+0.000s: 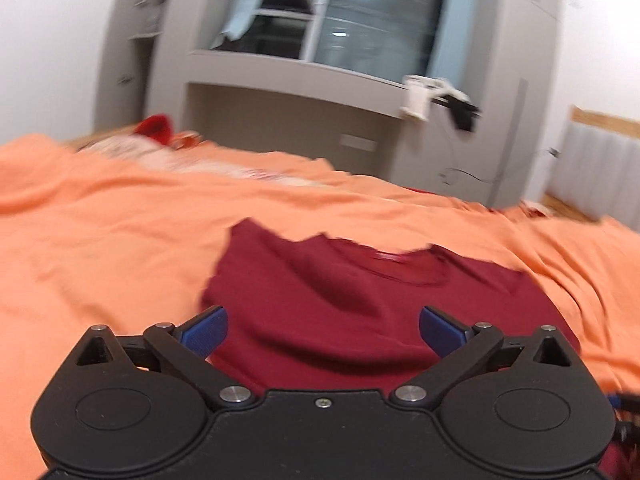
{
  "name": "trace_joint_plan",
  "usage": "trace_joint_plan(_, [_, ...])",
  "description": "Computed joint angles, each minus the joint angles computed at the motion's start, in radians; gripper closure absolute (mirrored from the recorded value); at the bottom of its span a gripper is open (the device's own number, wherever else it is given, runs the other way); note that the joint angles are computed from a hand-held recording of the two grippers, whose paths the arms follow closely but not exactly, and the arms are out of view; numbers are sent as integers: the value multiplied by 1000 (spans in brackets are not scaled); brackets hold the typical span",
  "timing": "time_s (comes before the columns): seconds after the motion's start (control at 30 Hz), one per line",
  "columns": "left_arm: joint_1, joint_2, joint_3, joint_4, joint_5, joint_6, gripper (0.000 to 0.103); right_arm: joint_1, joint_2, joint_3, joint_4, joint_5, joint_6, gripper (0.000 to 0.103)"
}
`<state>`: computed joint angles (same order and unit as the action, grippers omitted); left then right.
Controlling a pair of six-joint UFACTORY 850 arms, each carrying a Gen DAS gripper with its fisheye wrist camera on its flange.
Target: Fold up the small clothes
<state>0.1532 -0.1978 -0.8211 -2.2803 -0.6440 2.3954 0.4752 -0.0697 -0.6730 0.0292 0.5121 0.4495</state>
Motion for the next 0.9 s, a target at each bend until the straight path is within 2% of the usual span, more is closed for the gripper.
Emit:
trace_joint_plan(0.13, [19, -16, -27, -28, 51, -42, 1, 2, -10, -7, -24, -13, 18, 20])
trace_joint_plan(0.17, [23, -18, -33, -30, 63, -53, 1, 3, -9, -6, -23, -15, 12, 31])
trace_joint_plan(0.2, [26, -22, -39, -33, 74, -61, 1, 4, -9, -7, -25, -20, 7, 47])
trace_joint_plan(0.23, [30, -25, -42, -36, 81, -66, 1, 7, -9, -9, -27, -29, 0, 56])
trace_joint_plan(0.27, [33, -29, -48, -35, 91, -76, 1, 11, -8, -10, -9, -39, -26, 75])
trace_joint_plan(0.3, [37, -32, -53, -33, 99, -86, 1, 18, -5, -8, 22, -43, -67, 89])
trace_joint_plan(0.33, [39, -35, -58, -35, 109, -96, 1, 23, 0, -4, 45, -44, -98, 93])
trace_joint_plan(0.47, [53, -42, -77, 6, 143, -183, 1, 43, 41, 21, 153, -23, -246, 98])
trace_joint_plan(0.6, [90, -52, -93, 65, 131, -270, 1, 53, 94, 43, 271, -9, -371, 98])
trace_joint_plan(0.7, [110, -65, -106, 74, 124, -297, 1, 46, 105, 44, 339, -33, -426, 98])
trace_joint_plan(0.8, [124, -88, -122, 104, 115, -352, 1, 20, 87, 36, 278, -80, -353, 98])
trace_joint_plan(0.9, [134, -122, -148, 209, 84, -469, 6, -5, 69, 36, 151, -99, -221, 94])
